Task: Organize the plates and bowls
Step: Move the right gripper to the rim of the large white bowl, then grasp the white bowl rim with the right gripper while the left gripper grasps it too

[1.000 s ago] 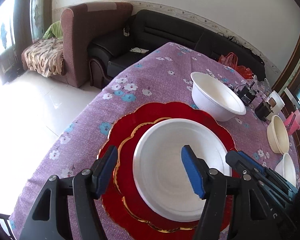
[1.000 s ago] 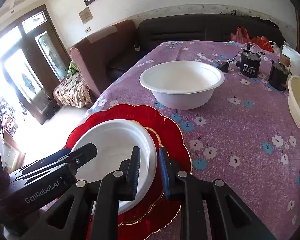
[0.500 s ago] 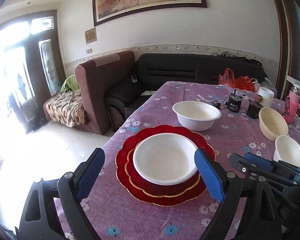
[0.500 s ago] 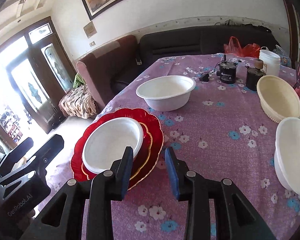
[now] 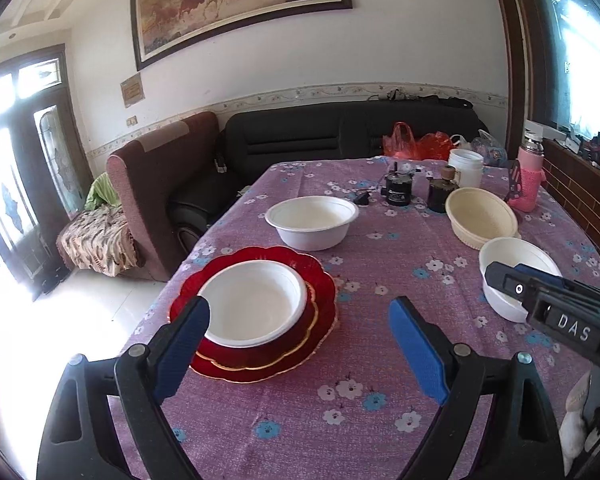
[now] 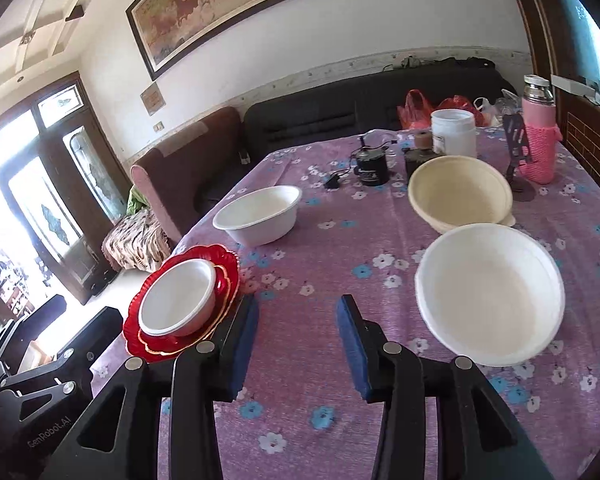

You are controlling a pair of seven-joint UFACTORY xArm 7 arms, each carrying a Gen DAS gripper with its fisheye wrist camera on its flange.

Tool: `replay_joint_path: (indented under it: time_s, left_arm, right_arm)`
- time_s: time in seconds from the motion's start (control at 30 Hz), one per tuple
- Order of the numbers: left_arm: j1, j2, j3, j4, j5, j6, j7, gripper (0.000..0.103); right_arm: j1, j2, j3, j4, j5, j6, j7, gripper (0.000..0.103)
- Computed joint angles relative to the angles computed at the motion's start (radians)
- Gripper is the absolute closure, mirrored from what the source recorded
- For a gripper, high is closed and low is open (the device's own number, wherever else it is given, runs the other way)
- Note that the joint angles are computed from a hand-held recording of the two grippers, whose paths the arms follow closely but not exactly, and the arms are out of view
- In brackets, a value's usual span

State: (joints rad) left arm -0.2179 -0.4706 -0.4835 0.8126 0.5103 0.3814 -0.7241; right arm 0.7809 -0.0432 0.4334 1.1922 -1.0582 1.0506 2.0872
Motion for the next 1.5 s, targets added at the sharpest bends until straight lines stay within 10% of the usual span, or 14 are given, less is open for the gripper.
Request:
replay_joint_path:
  time_s: [0.43, 0.83, 1.17, 1.5]
  left_arm:
    - [-0.264, 0.215, 0.147, 0.115, -0.339, -0.024, 0.273, 0.012]
    - [-0.364, 0.554, 0.184, 0.392, -0.323, 0.042, 0.278, 0.012]
    - [-0.432, 0.852, 0.197, 0.707, -0.501, 0.145, 0.368, 0.013]
    - [-0.507, 1.007, 0.232, 0.894, -0.502, 0.277, 0.401, 0.09]
  right_arm:
    - [-0.034, -0.625, 0.053, -0.483, 0.354, 0.199, 0.049, 0.051]
    - [-0.265, -0.615, 0.007, -0.663, 0.341, -0.266, 0.111, 0.051]
    - [-0.37, -0.609, 0.067, -0.7, 0.447, -0.394, -0.011, 0.051]
    - [-0.452, -0.563, 0.13, -0.681, 0.543, -0.448, -0.111, 0.074]
